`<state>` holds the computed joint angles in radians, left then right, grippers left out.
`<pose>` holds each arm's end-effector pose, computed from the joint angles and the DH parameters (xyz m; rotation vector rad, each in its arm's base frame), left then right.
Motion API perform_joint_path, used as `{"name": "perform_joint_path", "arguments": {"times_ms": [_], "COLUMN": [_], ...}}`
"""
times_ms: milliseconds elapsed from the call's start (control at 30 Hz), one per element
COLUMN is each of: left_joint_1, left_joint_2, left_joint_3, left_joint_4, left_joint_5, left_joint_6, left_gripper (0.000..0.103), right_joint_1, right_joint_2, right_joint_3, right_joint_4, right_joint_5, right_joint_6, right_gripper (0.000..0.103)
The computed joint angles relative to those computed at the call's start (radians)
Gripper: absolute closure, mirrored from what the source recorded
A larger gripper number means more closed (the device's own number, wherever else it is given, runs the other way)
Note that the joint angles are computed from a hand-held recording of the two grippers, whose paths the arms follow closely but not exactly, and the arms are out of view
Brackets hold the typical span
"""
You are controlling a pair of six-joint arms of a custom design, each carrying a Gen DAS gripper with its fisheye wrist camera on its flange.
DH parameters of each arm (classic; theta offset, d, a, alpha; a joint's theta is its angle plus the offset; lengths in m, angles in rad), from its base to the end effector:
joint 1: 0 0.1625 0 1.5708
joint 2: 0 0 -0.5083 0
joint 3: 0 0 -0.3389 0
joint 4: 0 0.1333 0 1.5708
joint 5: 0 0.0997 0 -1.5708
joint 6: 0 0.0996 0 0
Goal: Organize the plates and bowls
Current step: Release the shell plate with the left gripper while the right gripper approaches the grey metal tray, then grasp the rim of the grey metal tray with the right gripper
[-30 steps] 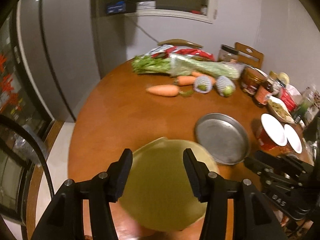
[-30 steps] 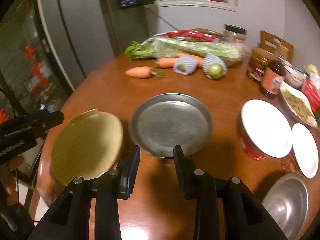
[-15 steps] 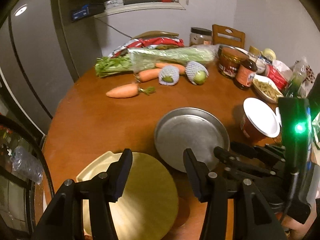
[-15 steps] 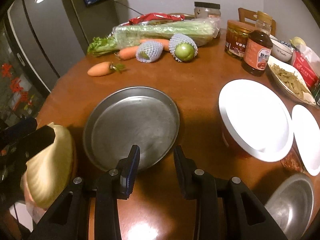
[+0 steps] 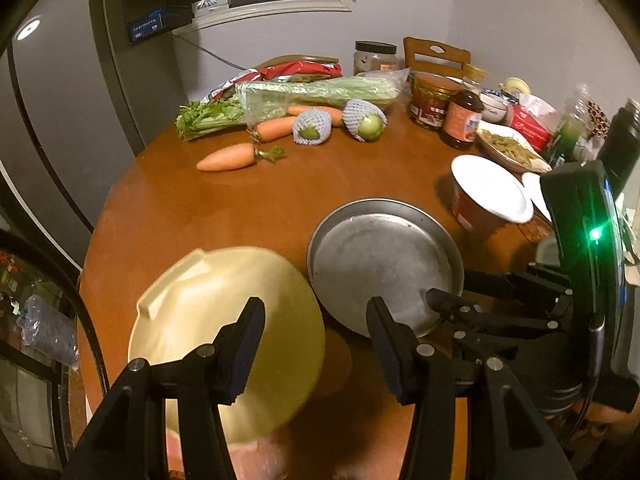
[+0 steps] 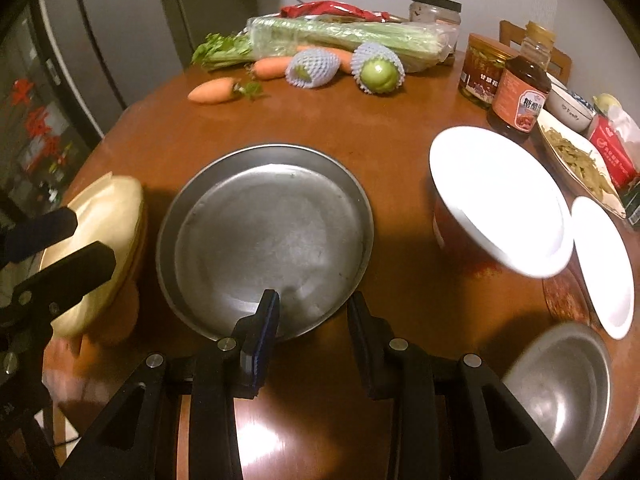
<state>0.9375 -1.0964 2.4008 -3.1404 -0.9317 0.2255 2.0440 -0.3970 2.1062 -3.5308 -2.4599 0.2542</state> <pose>-0.1042 -0.4676 0.2367 0.9494 2.3411 -0.4988 0.2933 -0.4500 -0.0127 0.1146 -2.3119 0.6638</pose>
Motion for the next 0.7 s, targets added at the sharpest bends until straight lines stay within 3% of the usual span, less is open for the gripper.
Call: {"name": "perform_joint_path", "arguments": {"times_ms": [367,700], "left_joint_1": [-0.009,0.009], "left_joint_2": [-0.089,-0.1], "left_joint_3": [0.145,0.19], "left_joint_4": [0.01,0.011], "left_joint_5": [-0.024,-0.073], "left_joint_6": [-0.053,-0.102], "left_gripper": [0.05,0.05], "right_joint_1": [0.065,0.114], "right_joint_2": [0.002,0.017], "right_joint_3": [0.106,0.187], "right_joint_4": [-0.01,-0.072], "right_joint_5": [0.003,0.023], "right_joint_6": [0.011,-0.002], "right_gripper": [0.067,0.066]}}
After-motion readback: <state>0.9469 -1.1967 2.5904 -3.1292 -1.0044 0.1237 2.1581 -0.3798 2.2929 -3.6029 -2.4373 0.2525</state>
